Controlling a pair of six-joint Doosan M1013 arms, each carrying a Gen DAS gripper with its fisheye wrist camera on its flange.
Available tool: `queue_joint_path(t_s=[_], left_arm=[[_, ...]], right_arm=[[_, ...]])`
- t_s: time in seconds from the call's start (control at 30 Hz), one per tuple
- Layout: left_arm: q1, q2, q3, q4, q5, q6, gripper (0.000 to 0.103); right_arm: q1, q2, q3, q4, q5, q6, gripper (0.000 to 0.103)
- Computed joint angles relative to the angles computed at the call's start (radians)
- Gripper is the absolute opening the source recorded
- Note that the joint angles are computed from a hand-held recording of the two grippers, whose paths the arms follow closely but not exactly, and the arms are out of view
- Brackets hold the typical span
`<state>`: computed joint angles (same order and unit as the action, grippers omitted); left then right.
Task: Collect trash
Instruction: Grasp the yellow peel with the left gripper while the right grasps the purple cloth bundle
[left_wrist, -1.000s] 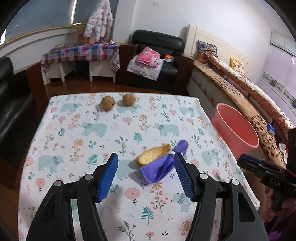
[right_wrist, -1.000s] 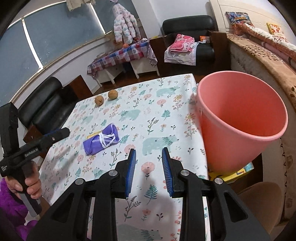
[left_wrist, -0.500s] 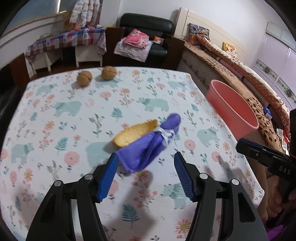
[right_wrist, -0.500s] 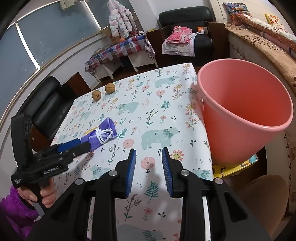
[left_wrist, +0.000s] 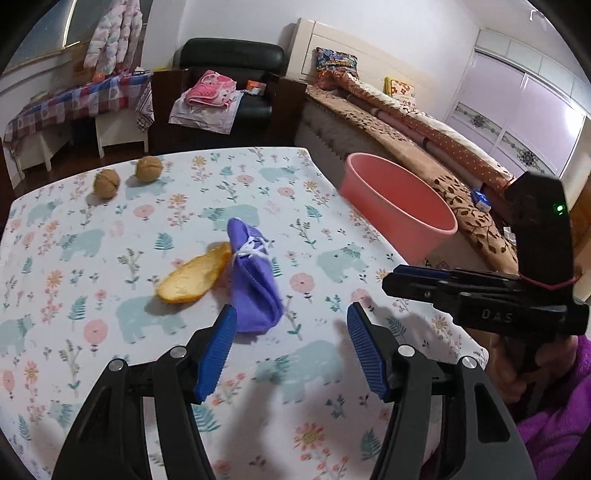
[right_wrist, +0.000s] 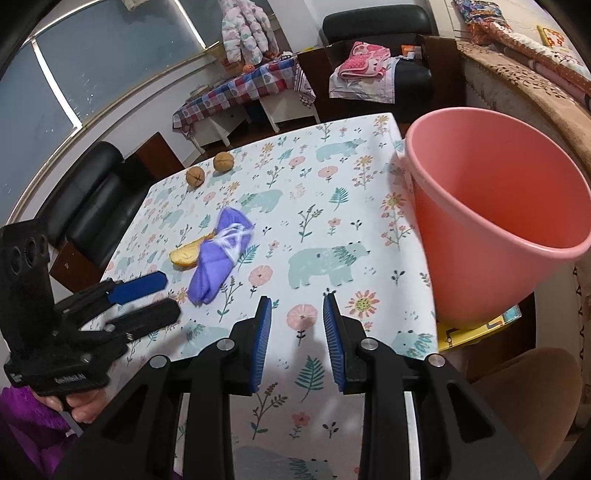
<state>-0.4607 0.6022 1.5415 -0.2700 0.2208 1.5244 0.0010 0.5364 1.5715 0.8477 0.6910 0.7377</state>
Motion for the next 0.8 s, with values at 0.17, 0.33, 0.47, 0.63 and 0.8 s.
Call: queue_joint_path(t_s=[0.17,0.33,0.47,0.63,0.8], left_arm=[[0.019,-0.021,0.03,0.41,-0.021,-0.471,0.055],[0.045,0.003,-0.002,0.524,0.03,-0.706,0.037],[0.047,0.032,-0.045,0.521,0.078,-0.701,0.037],[0.044,0.065,-0.089,0.473,0.137,-0.621,0.023],[0.044,0.061,-0.081,0.466,0.121,-0.62,0.005]], right_arm=[[0.009,0.004,-0.01,-0.001,0.026,-0.025,0.03],[0.032,0.003,-0.026,-0.052,0.023,-0.019,0.03],[0.053,0.005,-0.048,-0.094,0.009,0.002,0.03],[0.074,0.025,-0.09,-0.12,0.026,0.075,0.03],[0.093,0.048,-0.118,-0.159,0.054,0.138,0.03]])
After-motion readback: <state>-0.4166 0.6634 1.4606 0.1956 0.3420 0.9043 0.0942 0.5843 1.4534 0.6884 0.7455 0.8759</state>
